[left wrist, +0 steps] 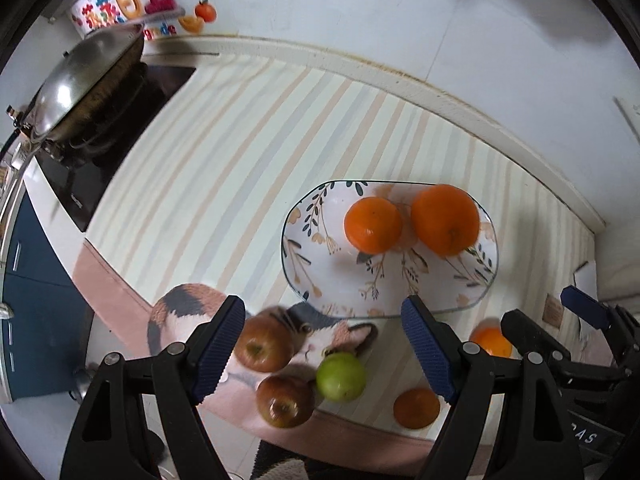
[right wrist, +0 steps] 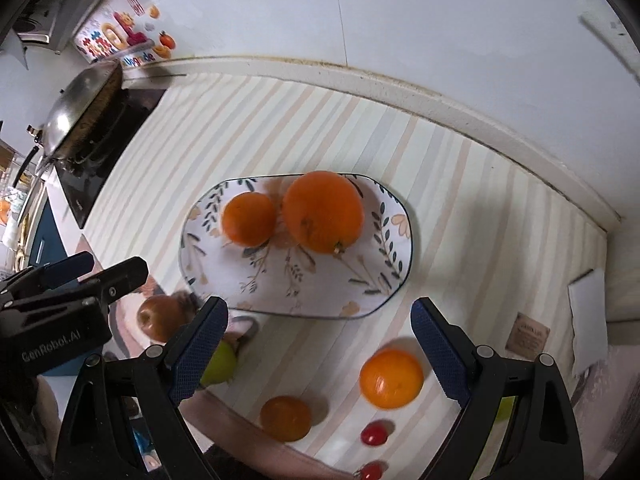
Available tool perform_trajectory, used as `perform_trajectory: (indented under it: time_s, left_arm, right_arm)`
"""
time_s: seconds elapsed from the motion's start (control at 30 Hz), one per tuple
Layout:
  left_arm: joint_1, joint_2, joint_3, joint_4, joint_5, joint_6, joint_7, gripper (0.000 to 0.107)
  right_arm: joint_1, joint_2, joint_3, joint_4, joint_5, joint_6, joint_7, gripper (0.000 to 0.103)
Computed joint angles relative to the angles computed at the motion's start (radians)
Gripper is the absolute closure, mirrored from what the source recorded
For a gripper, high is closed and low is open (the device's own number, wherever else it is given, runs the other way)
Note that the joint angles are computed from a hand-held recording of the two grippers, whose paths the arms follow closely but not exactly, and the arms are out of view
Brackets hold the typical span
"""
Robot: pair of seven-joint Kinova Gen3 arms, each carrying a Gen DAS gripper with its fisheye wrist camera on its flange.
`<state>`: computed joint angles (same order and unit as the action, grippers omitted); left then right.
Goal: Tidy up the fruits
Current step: 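Grasp the green apple with the left tool while the right tool grasps an orange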
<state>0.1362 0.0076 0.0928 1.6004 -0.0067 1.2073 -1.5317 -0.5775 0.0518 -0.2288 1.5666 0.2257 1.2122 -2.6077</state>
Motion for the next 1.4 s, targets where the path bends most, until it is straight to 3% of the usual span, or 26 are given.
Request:
perform_trajectory:
  time_s: [0.4, 0.57, 0.7, 0.93, 1.27, 1.33, 1.4]
  left_arm:
    - [-0.063, -0.146, -0.055, 0.069, 0.094, 0.012, -0.121, 0.028]
    - [-0.088, -0.141, -0.052, 0.116, 0.058, 0.006, -0.120, 0.028]
    - [-0.075, -0.076, -0.024, 0.164, 0.024, 0.001, -0.102, 0.028]
    - [-0.006, 0.072, 0.010, 0.191, 0.021, -0.012, -0.065, 0.028]
    - [0.124, 0.210, 0.035, 0.192, -0.070, -0.054, 0.028, 0.028]
    - [0.140, 0.222, 0.034, 0.198, -0.083, -0.068, 0.041, 0.032]
    - [0.158, 0.235, 0.033, 0.202, -0.102, -0.070, 0.059, 0.046]
  right_arm:
    - [-0.093, -0.090, -0.104, -0.053, 0.102, 0.104, -0.238, 0.008]
    - [-0.068, -0.123, -0.102, 0.033, 0.021, 0.038, -0.285, 0.008]
    - [-0.022, -0.139, -0.083, 0.146, -0.053, -0.024, -0.302, 0.008]
    - [0.072, -0.142, -0.023, 0.310, -0.153, -0.104, -0.252, 0.008]
    - [0.192, -0.128, 0.058, 0.511, -0.341, -0.322, -0.034, 0.010]
    - [0.203, -0.117, 0.064, 0.521, -0.369, -0.346, 0.009, 0.012]
    - [0.209, -0.098, 0.065, 0.526, -0.389, -0.362, 0.038, 0.015]
